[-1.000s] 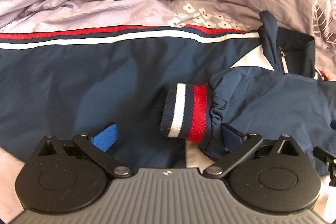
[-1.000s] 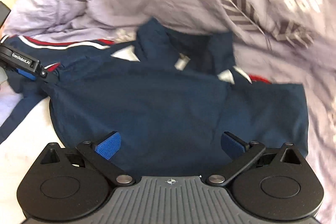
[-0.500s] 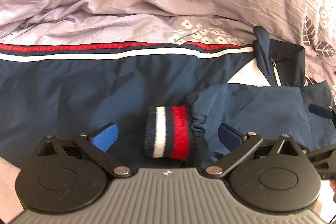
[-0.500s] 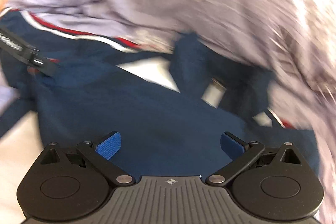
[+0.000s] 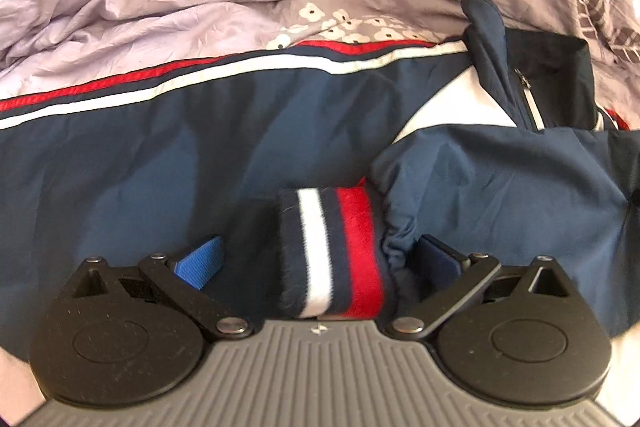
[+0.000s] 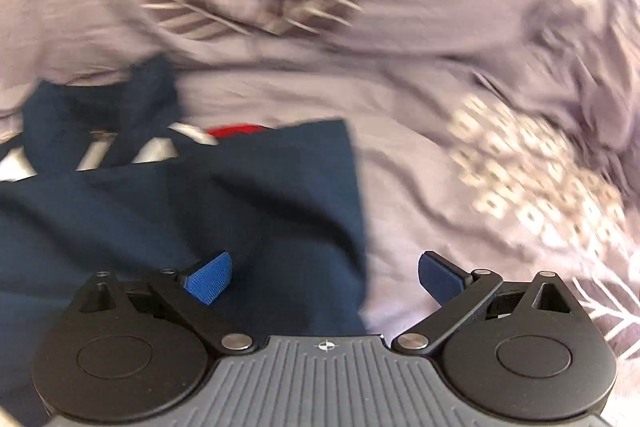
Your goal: Fold clothes
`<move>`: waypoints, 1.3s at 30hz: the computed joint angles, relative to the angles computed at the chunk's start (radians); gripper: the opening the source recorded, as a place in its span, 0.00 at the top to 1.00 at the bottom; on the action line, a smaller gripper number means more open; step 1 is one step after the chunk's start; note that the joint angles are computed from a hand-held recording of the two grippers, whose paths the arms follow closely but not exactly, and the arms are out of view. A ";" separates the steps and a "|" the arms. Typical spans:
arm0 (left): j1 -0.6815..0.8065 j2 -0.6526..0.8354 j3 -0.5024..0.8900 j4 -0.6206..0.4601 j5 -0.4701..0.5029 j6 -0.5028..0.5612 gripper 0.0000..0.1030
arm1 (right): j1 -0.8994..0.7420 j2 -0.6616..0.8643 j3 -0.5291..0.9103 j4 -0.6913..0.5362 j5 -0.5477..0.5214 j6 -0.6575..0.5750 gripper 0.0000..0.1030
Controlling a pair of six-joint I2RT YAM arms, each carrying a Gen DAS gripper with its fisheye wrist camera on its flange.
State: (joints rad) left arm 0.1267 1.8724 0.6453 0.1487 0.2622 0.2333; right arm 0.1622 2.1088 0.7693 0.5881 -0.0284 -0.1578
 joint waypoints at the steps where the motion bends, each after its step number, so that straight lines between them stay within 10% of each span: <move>1: 0.001 0.004 0.002 0.004 0.005 0.000 0.00 | 0.005 -0.027 -0.042 0.027 -0.048 -0.026 0.02; 5: 0.005 0.014 0.001 0.022 0.011 0.013 0.00 | 0.029 -0.126 -0.185 0.066 -0.188 -0.086 0.00; 8: 0.006 0.004 0.005 0.004 0.019 0.019 0.00 | 0.019 -0.064 -0.185 0.085 -0.070 -0.189 0.00; 12: 0.031 -0.021 0.017 -0.046 0.058 0.024 0.00 | -0.136 -0.045 -0.135 0.012 -0.137 0.000 0.01; 25: 0.176 -0.067 0.097 -0.237 0.174 0.026 0.00 | 0.024 -0.249 -0.259 0.005 -0.269 -0.068 0.02; 39: 0.365 -0.086 0.179 -0.403 0.237 0.216 0.01 | 0.226 -0.229 -0.219 -0.056 -0.107 -0.044 0.02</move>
State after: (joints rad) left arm 0.4915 1.7864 0.8241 -0.2547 0.4995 0.4493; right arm 0.3886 1.8794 0.5499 0.5326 -0.1353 -0.2017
